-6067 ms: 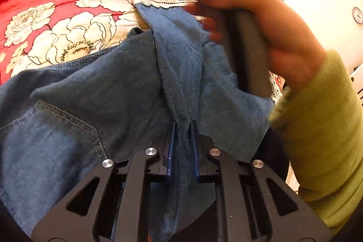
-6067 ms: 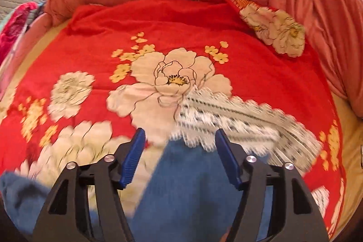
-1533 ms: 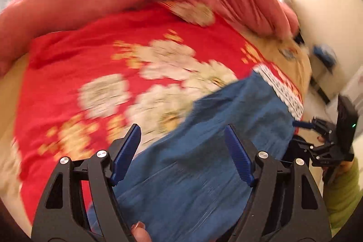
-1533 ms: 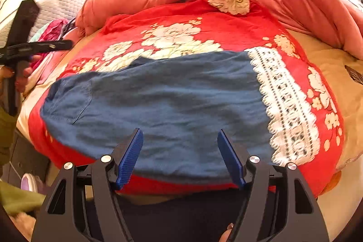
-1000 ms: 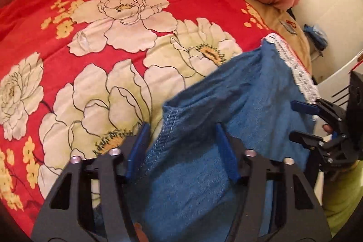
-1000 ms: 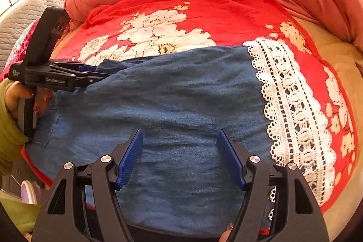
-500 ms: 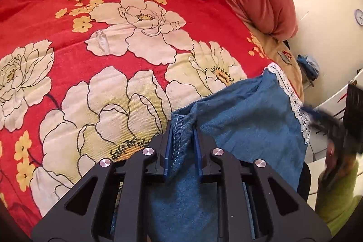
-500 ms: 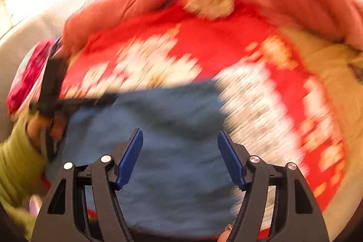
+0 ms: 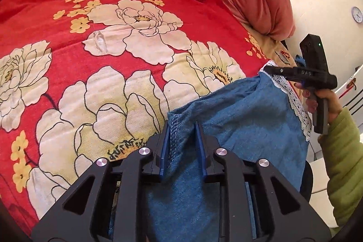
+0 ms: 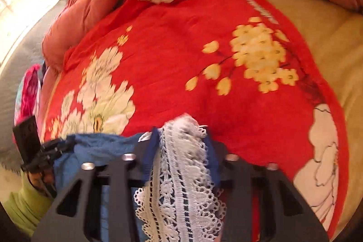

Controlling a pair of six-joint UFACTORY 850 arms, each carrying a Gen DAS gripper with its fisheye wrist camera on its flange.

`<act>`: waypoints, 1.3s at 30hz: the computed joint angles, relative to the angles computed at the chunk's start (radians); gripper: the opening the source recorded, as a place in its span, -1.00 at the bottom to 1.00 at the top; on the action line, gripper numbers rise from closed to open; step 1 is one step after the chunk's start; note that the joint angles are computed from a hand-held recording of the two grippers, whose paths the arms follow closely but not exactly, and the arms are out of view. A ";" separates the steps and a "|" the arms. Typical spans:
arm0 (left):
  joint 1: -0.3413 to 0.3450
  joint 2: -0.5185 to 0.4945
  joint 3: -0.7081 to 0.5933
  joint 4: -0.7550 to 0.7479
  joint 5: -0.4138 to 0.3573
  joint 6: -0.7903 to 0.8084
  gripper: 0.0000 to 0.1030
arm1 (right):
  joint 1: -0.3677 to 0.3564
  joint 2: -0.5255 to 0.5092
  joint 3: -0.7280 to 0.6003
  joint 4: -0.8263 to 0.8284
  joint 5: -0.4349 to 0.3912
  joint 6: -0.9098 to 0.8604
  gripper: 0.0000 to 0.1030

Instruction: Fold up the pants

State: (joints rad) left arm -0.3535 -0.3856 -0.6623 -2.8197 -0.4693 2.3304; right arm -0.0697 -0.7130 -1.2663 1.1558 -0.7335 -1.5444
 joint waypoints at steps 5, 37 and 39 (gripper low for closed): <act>-0.002 -0.001 0.003 -0.025 -0.005 0.021 -0.68 | -0.076 0.099 0.149 0.307 -0.132 -0.342 -0.55; -0.003 -0.015 -0.049 -0.083 0.035 0.063 -0.94 | 0.116 0.229 0.387 0.742 0.284 -0.978 -0.20; 0.000 0.004 -0.015 -0.111 -0.037 0.088 -0.94 | 0.092 0.238 0.410 0.764 0.254 -0.991 -0.20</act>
